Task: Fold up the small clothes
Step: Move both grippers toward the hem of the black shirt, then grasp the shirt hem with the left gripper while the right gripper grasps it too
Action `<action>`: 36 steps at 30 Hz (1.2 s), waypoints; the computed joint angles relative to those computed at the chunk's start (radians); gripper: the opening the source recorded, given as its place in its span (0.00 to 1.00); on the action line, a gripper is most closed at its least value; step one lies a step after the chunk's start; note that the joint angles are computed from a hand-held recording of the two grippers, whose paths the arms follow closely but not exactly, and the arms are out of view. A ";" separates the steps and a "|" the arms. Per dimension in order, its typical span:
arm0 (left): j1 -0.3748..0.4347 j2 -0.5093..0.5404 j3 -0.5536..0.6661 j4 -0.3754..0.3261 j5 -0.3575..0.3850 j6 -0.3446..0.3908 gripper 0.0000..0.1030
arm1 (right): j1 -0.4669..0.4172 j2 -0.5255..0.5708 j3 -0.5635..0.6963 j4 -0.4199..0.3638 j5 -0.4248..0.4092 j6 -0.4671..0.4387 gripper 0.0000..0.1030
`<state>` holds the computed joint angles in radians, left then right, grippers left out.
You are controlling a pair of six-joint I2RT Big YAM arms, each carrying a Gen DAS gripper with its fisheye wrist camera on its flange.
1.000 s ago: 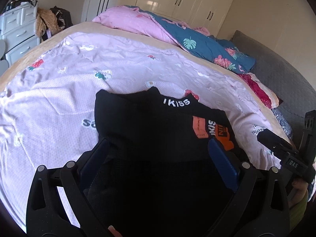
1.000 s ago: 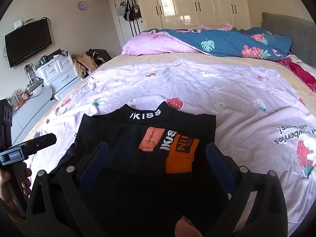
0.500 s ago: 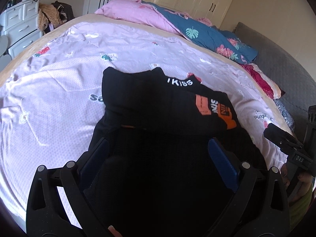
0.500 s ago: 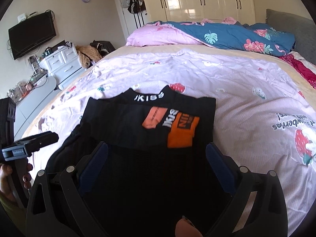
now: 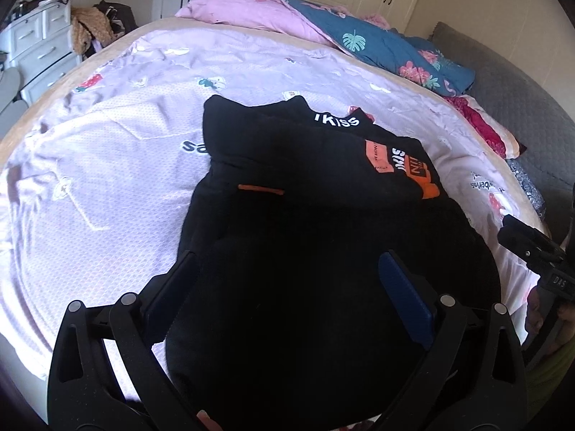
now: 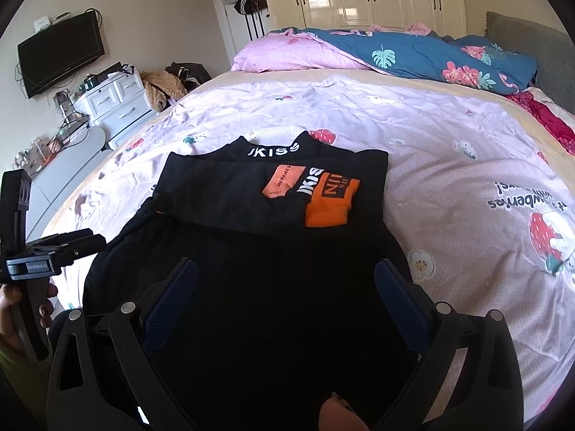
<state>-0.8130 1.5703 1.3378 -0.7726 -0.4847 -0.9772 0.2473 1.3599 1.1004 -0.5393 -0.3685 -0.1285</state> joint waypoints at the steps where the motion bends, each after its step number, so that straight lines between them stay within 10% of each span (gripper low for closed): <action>1: -0.002 -0.003 -0.001 -0.005 -0.004 -0.003 0.91 | -0.002 -0.003 -0.003 -0.006 -0.002 -0.002 0.96; 36: -0.098 -0.137 -0.200 -0.097 0.039 -0.170 0.85 | -0.109 -0.097 -0.134 -0.076 0.006 -0.053 0.96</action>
<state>-0.9112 1.4336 1.1382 -0.8694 -0.4453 -1.1474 0.1388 1.2630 0.9665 -0.6157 -0.3621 -0.1811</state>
